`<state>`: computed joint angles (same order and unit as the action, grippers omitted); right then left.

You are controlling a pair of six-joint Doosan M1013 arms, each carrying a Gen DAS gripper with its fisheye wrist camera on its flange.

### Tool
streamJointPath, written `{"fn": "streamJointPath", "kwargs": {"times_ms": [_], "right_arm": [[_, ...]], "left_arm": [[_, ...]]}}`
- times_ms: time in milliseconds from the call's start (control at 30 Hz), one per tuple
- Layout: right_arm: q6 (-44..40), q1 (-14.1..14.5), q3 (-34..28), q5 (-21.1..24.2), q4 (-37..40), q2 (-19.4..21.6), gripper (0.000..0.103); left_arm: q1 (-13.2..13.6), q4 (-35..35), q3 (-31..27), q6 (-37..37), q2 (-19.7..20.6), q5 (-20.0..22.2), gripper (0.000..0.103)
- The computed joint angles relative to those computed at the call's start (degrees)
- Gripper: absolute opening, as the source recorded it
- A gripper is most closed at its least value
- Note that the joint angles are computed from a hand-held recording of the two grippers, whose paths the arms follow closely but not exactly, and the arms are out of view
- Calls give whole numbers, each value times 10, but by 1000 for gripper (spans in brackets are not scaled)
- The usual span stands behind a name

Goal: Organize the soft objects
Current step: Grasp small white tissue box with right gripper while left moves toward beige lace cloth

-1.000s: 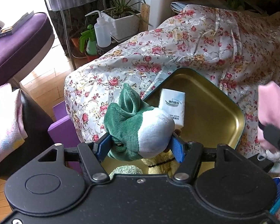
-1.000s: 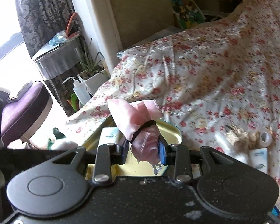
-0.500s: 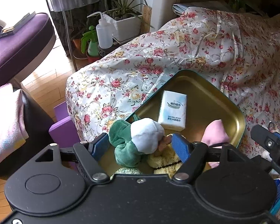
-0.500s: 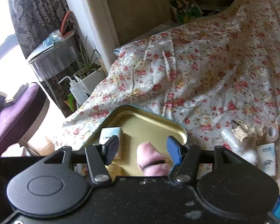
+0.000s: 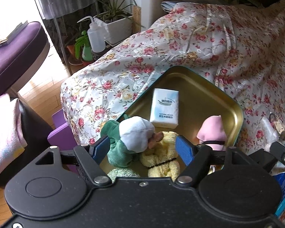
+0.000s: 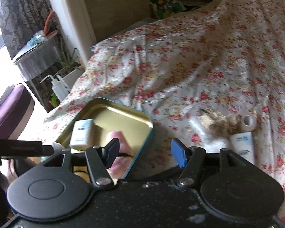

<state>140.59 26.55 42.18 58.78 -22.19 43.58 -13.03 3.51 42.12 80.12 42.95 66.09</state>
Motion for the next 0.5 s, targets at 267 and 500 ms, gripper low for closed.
{"fn": "streamJointPath", "kwargs": {"times_ms": [267, 500], "right_arm": [[74, -15, 88, -6, -48, -44, 67], [154, -27, 135, 22, -115, -69, 70]], "left_arm": [[-11, -11, 10, 35, -5, -11, 72], [-24, -27, 15, 76, -5, -13, 72]]}}
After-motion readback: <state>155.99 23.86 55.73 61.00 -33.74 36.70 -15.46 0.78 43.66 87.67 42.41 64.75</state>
